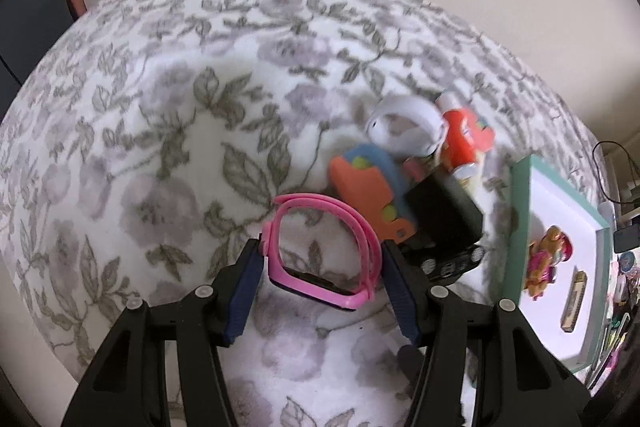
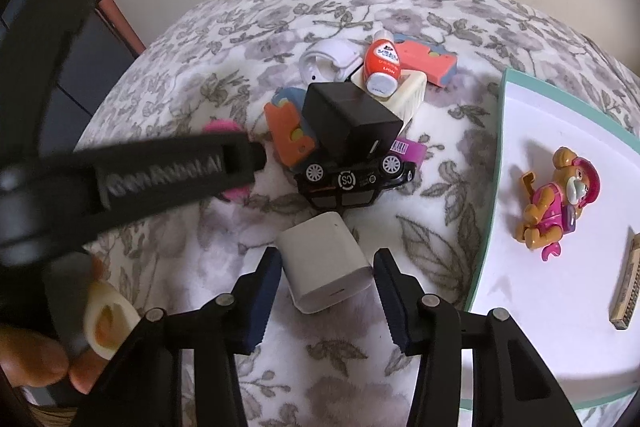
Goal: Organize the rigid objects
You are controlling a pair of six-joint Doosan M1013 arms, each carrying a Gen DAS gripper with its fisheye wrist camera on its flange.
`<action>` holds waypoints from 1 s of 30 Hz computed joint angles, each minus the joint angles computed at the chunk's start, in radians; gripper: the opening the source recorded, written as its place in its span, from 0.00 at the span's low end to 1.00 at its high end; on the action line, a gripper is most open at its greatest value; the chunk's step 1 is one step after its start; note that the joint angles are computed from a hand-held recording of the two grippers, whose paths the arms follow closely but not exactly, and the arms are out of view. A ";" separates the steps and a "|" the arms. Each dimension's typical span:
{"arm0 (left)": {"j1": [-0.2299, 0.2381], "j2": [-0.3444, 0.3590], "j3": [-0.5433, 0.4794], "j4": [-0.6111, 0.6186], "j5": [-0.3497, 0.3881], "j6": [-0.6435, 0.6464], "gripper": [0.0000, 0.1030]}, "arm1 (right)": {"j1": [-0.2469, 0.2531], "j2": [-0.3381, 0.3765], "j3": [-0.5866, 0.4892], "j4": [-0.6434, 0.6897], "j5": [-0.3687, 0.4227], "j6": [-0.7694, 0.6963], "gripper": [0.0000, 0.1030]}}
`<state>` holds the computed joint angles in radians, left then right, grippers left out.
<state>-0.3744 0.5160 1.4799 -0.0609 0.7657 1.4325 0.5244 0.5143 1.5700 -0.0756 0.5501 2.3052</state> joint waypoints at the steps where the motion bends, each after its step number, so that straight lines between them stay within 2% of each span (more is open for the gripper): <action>1: 0.000 -0.006 0.003 -0.002 -0.009 0.002 0.59 | 0.000 -0.002 0.002 -0.004 -0.002 0.002 0.49; 7: -0.003 -0.033 0.020 0.000 -0.055 -0.001 0.59 | -0.002 -0.036 0.033 -0.038 -0.066 0.052 0.48; 20: -0.010 -0.056 0.036 -0.008 -0.090 0.001 0.59 | -0.006 -0.065 0.055 -0.100 -0.085 0.124 0.48; 22: -0.011 -0.066 0.042 -0.024 -0.107 0.017 0.59 | -0.009 -0.084 0.070 -0.165 -0.094 0.208 0.48; 26: -0.028 -0.086 0.050 -0.034 -0.137 0.045 0.59 | -0.014 -0.137 0.113 -0.403 -0.074 0.510 0.48; 30: -0.054 -0.094 0.053 -0.072 -0.139 0.108 0.59 | -0.022 -0.174 0.147 -0.550 -0.002 0.709 0.48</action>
